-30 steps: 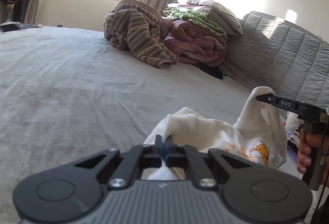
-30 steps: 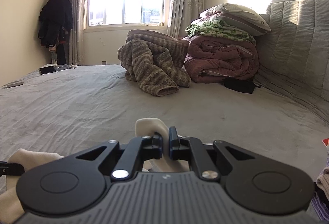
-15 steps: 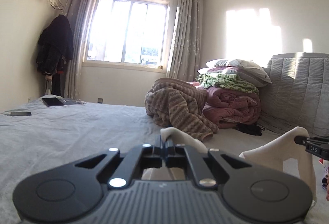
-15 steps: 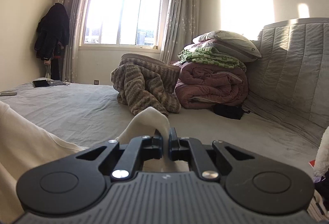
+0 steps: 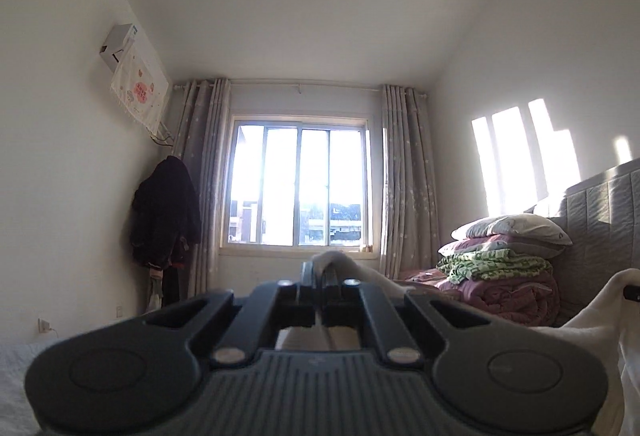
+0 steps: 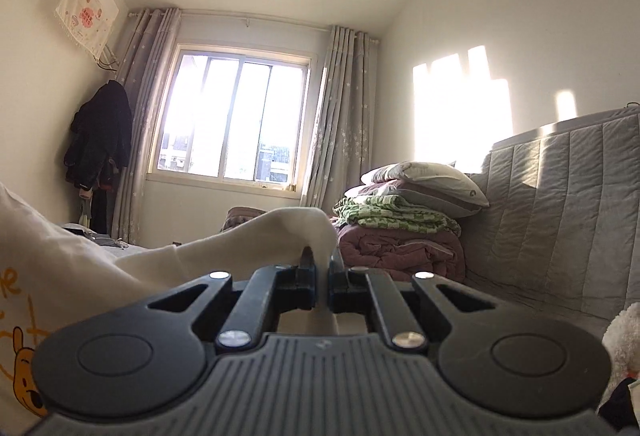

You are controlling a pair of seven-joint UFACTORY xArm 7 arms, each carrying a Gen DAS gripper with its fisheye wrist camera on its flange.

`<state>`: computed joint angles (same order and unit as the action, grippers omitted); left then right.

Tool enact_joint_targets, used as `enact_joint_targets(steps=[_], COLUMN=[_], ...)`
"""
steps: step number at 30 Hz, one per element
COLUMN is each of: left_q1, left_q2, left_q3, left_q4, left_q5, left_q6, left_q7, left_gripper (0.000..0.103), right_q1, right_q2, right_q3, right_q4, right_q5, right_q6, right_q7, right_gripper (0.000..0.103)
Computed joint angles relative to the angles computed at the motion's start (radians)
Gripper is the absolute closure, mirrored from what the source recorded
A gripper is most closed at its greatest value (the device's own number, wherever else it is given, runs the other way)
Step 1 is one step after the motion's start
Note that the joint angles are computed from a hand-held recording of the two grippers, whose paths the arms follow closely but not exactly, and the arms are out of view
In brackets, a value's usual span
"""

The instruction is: Fold clothes

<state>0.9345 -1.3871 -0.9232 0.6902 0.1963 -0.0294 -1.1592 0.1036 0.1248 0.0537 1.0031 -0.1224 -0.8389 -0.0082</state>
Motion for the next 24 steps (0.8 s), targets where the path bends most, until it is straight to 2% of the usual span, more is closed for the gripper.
enact_joint_targets(steps=[10, 13, 16, 20, 24], left_q1=[0.033, 0.045, 0.043, 0.038, 0.072], left_q2=[-0.161, -0.163, -0.12, -0.022, 0.118], left_q3=[0.121, 0.127, 0.091, 0.017, -0.088], left_q4=[0.032, 0.042, 0.039, 0.023, 0.031], left_q5=[0.002, -0.004, 0.001, 0.01, 0.026], left_q6=[-0.029, -0.034, -0.013, 0.007, 0.046], left_q7=[0.064, 0.089, 0.12, 0.137, 0.135], left_gripper=[0.101, 0.101, 0.101, 0.101, 0.101], right_q1=[-0.07, -0.074, -0.075, -0.067, -0.058], right_q2=[-0.09, -0.085, -0.075, -0.046, 0.019], right_q3=[-0.035, -0.037, -0.036, -0.028, -0.016], right_q4=[-0.004, 0.005, 0.015, 0.029, 0.076], right_q5=[-0.136, -0.136, -0.137, -0.144, -0.185], right_q6=[-0.131, -0.144, -0.143, -0.093, 0.054], right_q7=[0.224, 0.224, 0.215, 0.184, 0.169], right_gripper=[0.097, 0.097, 0.097, 0.097, 0.097])
